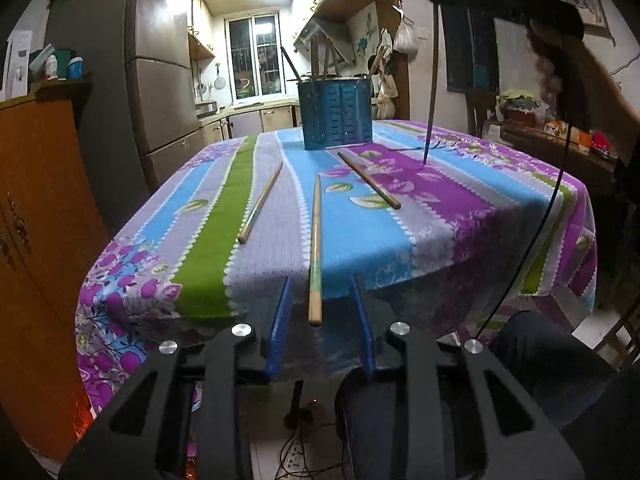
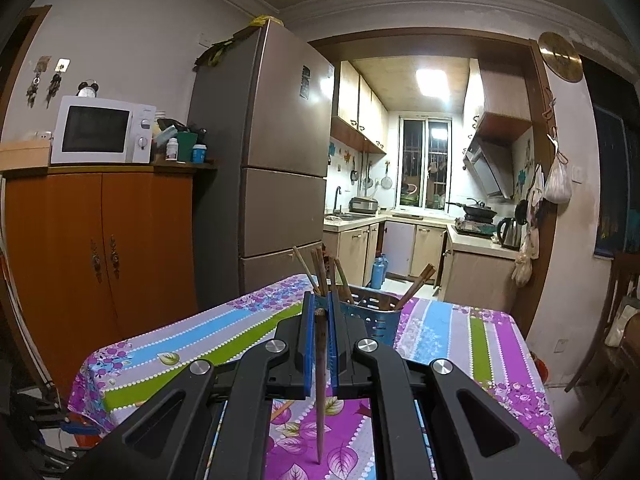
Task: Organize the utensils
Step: 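Open the left gripper and grasp another chopstick while the right gripper holds its chopstick in the holder, then carry the chopstick in the left gripper to the holder and lower it in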
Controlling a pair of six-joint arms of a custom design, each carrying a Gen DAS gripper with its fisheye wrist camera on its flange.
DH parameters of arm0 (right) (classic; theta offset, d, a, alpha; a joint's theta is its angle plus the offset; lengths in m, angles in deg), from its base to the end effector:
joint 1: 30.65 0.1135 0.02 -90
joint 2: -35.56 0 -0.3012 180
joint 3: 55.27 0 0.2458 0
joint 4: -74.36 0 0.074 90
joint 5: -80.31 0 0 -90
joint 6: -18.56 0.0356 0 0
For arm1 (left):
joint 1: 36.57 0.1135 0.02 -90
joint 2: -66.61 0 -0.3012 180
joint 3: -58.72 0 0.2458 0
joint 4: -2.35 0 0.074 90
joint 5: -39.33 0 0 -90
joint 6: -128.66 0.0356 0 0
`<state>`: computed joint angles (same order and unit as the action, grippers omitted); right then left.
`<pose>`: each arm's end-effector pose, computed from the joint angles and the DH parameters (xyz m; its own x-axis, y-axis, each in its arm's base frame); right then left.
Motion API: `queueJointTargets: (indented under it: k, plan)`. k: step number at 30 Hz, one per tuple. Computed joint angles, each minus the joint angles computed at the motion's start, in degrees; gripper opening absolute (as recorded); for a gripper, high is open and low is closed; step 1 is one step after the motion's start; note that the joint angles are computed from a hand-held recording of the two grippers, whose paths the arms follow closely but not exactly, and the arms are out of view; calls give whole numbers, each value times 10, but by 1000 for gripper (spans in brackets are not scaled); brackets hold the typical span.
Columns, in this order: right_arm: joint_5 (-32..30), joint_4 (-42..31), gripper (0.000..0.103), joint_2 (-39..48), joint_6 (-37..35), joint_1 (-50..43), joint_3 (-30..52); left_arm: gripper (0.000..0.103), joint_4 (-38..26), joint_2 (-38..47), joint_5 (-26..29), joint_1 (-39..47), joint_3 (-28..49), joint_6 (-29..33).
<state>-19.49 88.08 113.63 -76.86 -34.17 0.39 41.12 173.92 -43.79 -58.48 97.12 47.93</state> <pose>0.2926 -0.0119 0.2980 -0.1400 -0.0846 -0.9865 -0.1212 0.9903 -0.0678 0.2699 -0.1132 0.1168 -0.3846 0.3271 -0.8632 0.5355 0.8407 0.0799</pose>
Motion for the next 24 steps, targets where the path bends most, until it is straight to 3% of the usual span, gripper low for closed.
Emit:
queueJointTargets:
  k: [10,16,21,24]
  plan:
    - [-5,-6,8,5,-1,-2,7,14,21,15,2,2,-13,-4]
    - [-2,-2,8,4,-4,3,5,14,15,20,2,2,-7,-7]
    - [4,6,8,1,-6,5,-1,5,10,15,4,1,-5,-4]
    - [6,13,8,-2,-7,6,-6,5,9,4,3,0,-7,-1]
